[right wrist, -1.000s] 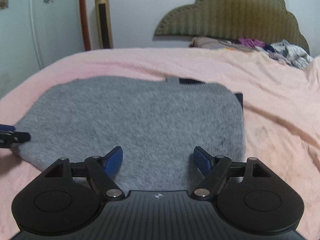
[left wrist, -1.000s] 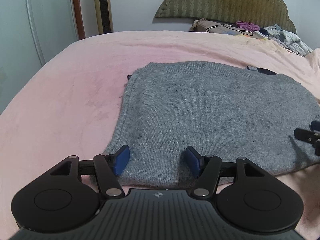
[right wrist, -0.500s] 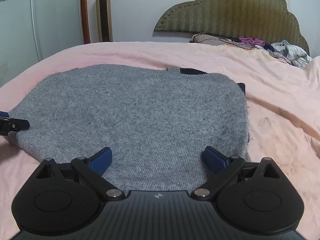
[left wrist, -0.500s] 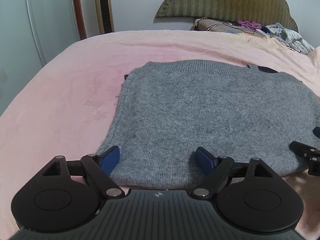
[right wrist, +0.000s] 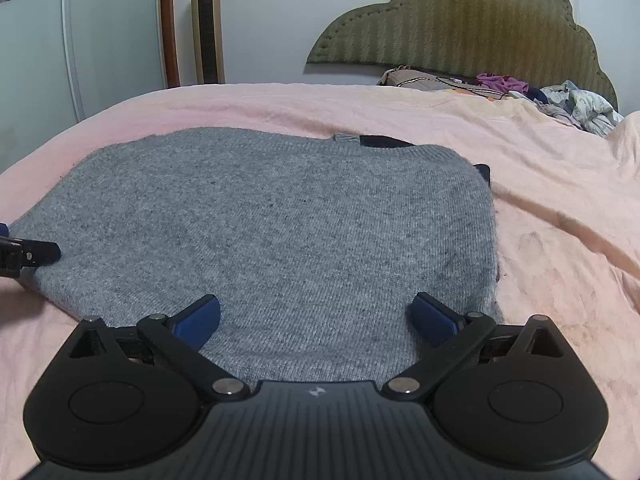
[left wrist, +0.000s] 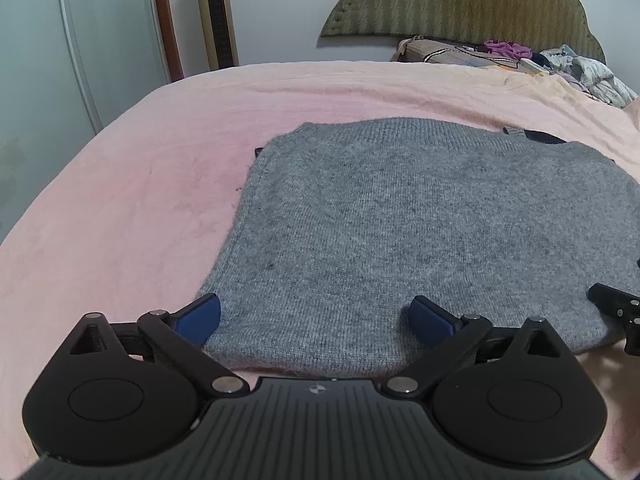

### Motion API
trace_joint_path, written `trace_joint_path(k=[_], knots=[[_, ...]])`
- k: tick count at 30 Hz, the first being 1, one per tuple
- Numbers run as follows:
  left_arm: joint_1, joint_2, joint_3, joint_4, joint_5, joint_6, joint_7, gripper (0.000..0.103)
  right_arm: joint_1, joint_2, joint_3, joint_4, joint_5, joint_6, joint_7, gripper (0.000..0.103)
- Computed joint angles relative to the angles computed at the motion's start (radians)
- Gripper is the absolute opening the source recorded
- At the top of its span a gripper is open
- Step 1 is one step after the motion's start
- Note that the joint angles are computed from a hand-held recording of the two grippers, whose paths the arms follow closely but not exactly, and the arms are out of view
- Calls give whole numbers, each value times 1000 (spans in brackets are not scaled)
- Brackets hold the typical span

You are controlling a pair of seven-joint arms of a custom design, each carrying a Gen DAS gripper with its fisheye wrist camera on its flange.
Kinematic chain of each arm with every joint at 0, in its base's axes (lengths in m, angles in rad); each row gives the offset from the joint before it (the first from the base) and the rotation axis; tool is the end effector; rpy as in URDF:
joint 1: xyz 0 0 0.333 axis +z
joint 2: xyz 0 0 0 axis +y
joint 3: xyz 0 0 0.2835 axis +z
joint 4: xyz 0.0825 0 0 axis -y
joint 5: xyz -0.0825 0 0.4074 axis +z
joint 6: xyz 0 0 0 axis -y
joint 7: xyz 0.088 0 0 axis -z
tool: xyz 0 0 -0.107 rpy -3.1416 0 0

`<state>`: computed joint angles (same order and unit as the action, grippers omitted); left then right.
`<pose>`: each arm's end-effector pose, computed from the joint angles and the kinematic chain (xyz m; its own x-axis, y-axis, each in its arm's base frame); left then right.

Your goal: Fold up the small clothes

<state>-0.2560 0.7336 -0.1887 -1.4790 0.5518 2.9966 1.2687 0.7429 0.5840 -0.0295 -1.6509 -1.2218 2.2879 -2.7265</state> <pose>0.6835 -0.3320 0.3002 -0.4863 -0.8676 -0.1035 -0.5674 0.4037 -0.7177 0.5418 0.4432 0.2480 -0.3987 -0.9166 -0.0285 -0.5380 0.2589 -0.8022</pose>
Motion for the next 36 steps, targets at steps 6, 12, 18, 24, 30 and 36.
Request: trace_joint_path(k=[6,12,18,24,30,36], knots=[[-12,0,16,-2,11,7,-18,102,0,-2,0,-1,2,-2,-3,103],[-47,-10,66,-8,42,52,-80,102,11,-18,-2,0,-18,-19,34,103],[-48,3,52,19,63,77,-109,102,-12,33,9,105,91,-119,-16,103],[-62,29,49,39,69,67,-116,103,-16,87,-2,167,180,-134,-66,103],[-174,49,198,43,130,129,-256,103,5,103,-23,178,181,-142,-56,103],[-228,59,282,45,201,172,-376,103,24,114,-31,185,166,-161,-38,103]])
